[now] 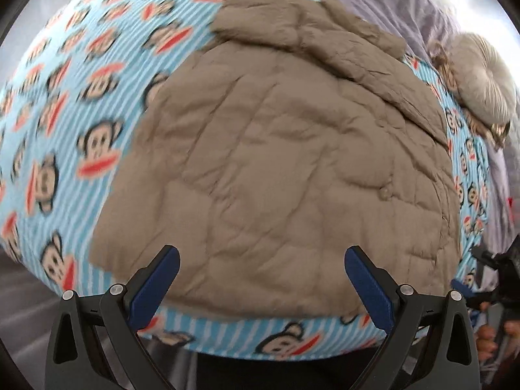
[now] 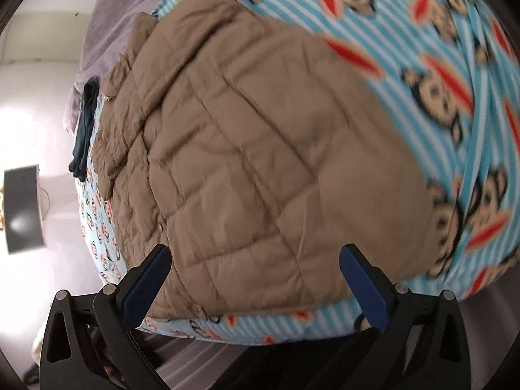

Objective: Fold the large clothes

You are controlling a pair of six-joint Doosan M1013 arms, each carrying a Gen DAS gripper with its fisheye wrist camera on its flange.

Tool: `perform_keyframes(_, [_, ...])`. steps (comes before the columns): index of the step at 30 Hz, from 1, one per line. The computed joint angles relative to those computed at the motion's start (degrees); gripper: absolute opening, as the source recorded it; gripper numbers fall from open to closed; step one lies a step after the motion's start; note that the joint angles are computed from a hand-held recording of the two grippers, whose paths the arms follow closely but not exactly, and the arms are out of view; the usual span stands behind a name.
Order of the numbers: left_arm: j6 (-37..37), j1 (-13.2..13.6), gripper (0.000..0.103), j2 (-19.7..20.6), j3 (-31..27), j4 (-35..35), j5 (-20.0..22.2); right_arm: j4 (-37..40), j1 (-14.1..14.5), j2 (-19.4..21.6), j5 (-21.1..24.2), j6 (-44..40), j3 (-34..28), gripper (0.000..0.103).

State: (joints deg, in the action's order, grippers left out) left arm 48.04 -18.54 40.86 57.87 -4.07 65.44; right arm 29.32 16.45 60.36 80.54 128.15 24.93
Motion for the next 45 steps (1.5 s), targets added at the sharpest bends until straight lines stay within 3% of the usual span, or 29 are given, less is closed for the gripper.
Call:
perform_keyframes(6, [-3.4, 2.3, 0.101, -6.4, 13.4, -5.9, -9.5, 3.2, 0.4, -7.9, -11.2, 1.4, 16.8, 0.103])
perform_keyframes(12, [0.5, 3.7, 0.101, -8.0, 19.0, -14.5, -15.1, 7.6, 0.0, -12.4, -19.4, 2.3, 27.2, 0.103])
perform_keyframes(17, [4.8, 4.4, 0.101, -6.3, 18.8, -21.6, -18.5, 12.5, -0.7, -14.7, -26.1, 3.2, 33.5, 0.103])
perform_keyframes(21, [4.2, 4.2, 0.101, -4.7, 16.9, -21.4, -18.5, 16.4, -1.0, -15.1, -30.1, 2.5, 35.8, 0.103])
perform_keyframes(32, [2.0, 4.0, 0.101, -2.8, 14.2, -20.0, -18.0, 20.1, -1.6, -13.9, -31.8, 3.3, 36.8, 0.099])
perform_keyframes(33, [1.7, 4.0, 0.099, -2.9, 14.2, -20.1, -18.9, 21.8, -1.7, -13.8, -32.5, 2.3, 37.0, 0.09])
perform_keyframes(34, [1.6, 3.9, 0.083, -3.0, 14.3, -20.2, -20.0, 23.2, -1.8, -13.5, -32.6, 1.5, 36.8, 0.076])
perform_keyframes(35, [2.0, 3.9, 0.073, -2.9, 14.2, -20.7, -20.4, 23.4, -1.9, -13.1, -32.0, 1.6, 36.1, 0.071])
perform_keyframes(37, [4.8, 4.2, 0.033, -2.6, 13.6, -23.6, -20.7, 24.6, -2.0, -12.4, -31.0, 0.4, 35.1, 0.042])
perform_keyframes(38, [5.4, 4.3, 0.025, -2.5, 13.5, -24.2, -20.7, 24.6, -2.0, -11.9, -29.9, 0.0, 34.1, 0.033])
perform_keyframes(39, [5.9, 4.3, 0.02, -2.5, 13.1, -24.7, -20.9, 23.6, -2.0, -11.6, -28.8, 0.5, 33.1, 0.018])
perform_keyframes(40, [6.1, 4.4, 0.02, -2.7, 13.1, -25.0, -21.4, 22.5, -2.0, -11.1, -27.4, 1.0, 32.0, 0.014])
perform_keyframes(45, [6.9, 4.7, 0.013, -3.9, 11.4, -24.9, -24.7, 24.4, -2.5, -10.5, -25.7, -3.3, 29.4, 0.01])
